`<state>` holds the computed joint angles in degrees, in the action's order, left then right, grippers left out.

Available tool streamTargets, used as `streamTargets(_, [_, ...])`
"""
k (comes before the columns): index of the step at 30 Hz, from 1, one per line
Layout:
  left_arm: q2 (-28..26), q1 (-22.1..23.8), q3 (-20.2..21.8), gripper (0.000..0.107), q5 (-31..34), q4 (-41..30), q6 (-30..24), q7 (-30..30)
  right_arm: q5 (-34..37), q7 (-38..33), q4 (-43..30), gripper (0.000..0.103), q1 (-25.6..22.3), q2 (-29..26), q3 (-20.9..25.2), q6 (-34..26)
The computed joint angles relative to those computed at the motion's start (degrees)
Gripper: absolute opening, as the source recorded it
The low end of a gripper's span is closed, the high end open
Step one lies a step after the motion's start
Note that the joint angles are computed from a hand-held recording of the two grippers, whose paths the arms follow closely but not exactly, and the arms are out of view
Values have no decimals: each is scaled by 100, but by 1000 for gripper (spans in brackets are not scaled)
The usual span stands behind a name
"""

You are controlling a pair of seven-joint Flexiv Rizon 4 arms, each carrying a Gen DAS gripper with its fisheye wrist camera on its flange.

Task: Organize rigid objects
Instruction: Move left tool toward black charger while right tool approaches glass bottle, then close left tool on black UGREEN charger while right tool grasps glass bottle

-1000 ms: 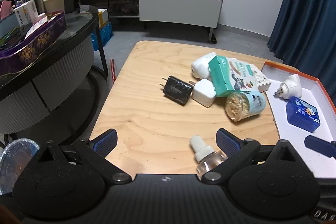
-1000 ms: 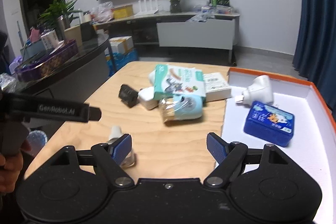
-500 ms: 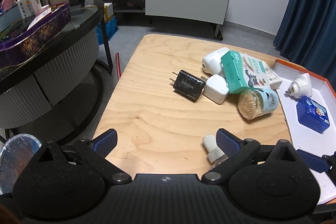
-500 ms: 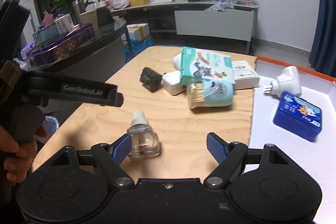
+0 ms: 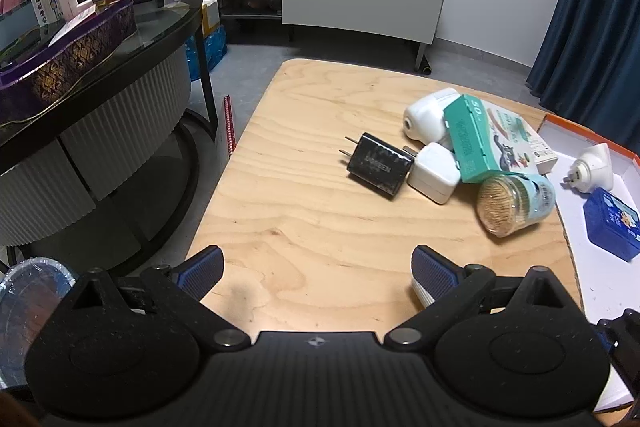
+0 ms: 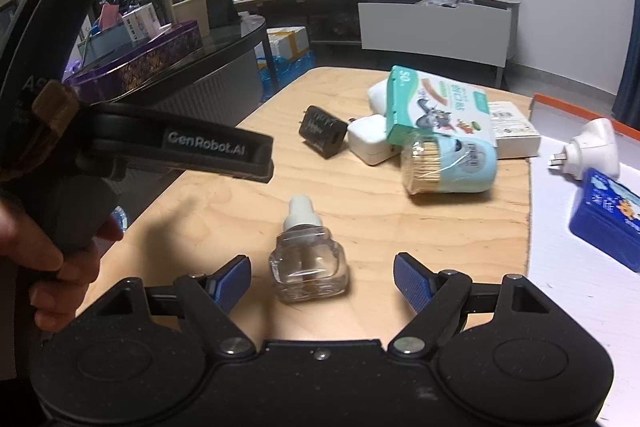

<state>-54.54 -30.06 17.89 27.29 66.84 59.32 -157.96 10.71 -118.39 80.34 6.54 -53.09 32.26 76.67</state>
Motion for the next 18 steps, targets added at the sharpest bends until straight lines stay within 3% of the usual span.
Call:
streamTargets(11, [-146,180,-66,103,-148,-114,111,242,-147,395,-422,91,438,-245,-395,-243])
streamTargets(13, [-167,193,-57,103,-177,-130,127,274,-246,406,-386,85,594,-263,-557,-33])
streamTargets(15, [-219,230,-56,103,-204,-184,147,336,-407,378,-327,59,681,-278,-639,187])
streamTargets(18, [-346,287,-31,103,-231,-343,187,446,-548,688,-287,60,730,-299,-770,377])
